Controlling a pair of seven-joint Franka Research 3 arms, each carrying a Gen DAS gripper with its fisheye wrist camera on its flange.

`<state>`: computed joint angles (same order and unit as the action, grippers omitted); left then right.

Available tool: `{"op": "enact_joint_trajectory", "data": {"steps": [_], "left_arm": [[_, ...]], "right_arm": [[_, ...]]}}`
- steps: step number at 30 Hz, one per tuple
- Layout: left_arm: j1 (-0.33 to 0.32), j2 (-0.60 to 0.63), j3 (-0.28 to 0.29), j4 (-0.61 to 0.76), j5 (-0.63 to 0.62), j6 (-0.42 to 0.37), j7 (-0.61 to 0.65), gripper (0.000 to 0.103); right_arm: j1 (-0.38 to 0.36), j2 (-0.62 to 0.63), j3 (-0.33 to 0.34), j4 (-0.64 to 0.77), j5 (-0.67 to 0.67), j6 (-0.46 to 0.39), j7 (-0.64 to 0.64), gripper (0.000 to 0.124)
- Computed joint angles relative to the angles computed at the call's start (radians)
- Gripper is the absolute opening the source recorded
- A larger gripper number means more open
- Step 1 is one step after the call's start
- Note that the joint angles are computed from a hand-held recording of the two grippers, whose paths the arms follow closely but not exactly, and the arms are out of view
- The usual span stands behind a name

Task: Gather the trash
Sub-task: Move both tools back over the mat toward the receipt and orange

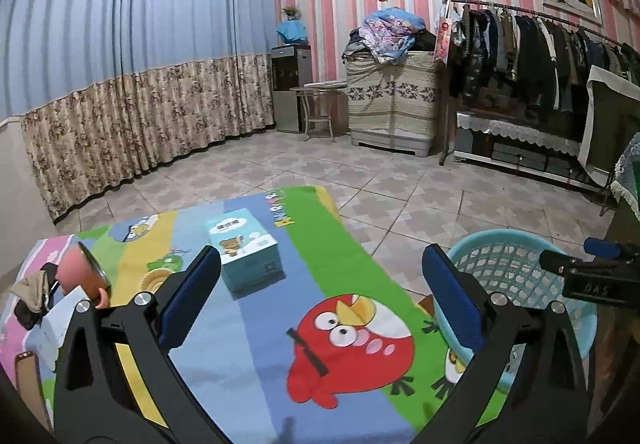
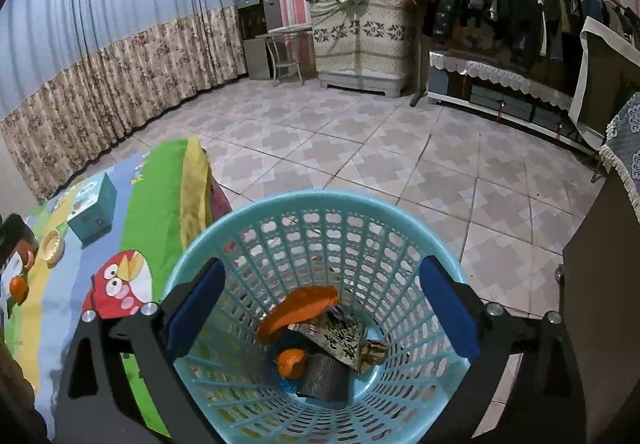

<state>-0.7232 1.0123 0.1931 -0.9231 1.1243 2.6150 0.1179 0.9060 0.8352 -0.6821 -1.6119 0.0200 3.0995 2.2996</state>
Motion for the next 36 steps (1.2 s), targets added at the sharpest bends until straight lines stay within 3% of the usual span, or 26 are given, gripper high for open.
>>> {"op": "enact_joint_trajectory", "data": {"steps": [5, 13, 26, 36], "left_arm": [[-0.018, -0.103, 0.026, -0.163, 0.085, 0.018, -0.128, 0.097], [0.003, -0.233, -0.008, -0.355, 0.236, -0.017, -0.261, 0.097], [0.104, -0.423, -0.099, -0.648, 0.416, -0.087, -0.451, 0.097], [0.223, -0.506, -0.189, -0.805, 0.489, -0.124, -0.545, 0.097]], "right_arm": [[0.074, 0.021, -0.064, 0.001, 0.004, 0.031, 0.015, 0.097], [0.134, 0.071, -0.083, 0.075, 0.051, 0.036, -0.039, 0.097], [0.108, 0.120, 0.013, 0.191, 0.094, 0.045, -0.011, 0.097], [0.085, 0.182, 0.041, 0.310, 0.019, -0.046, 0.053, 0.097]]}}
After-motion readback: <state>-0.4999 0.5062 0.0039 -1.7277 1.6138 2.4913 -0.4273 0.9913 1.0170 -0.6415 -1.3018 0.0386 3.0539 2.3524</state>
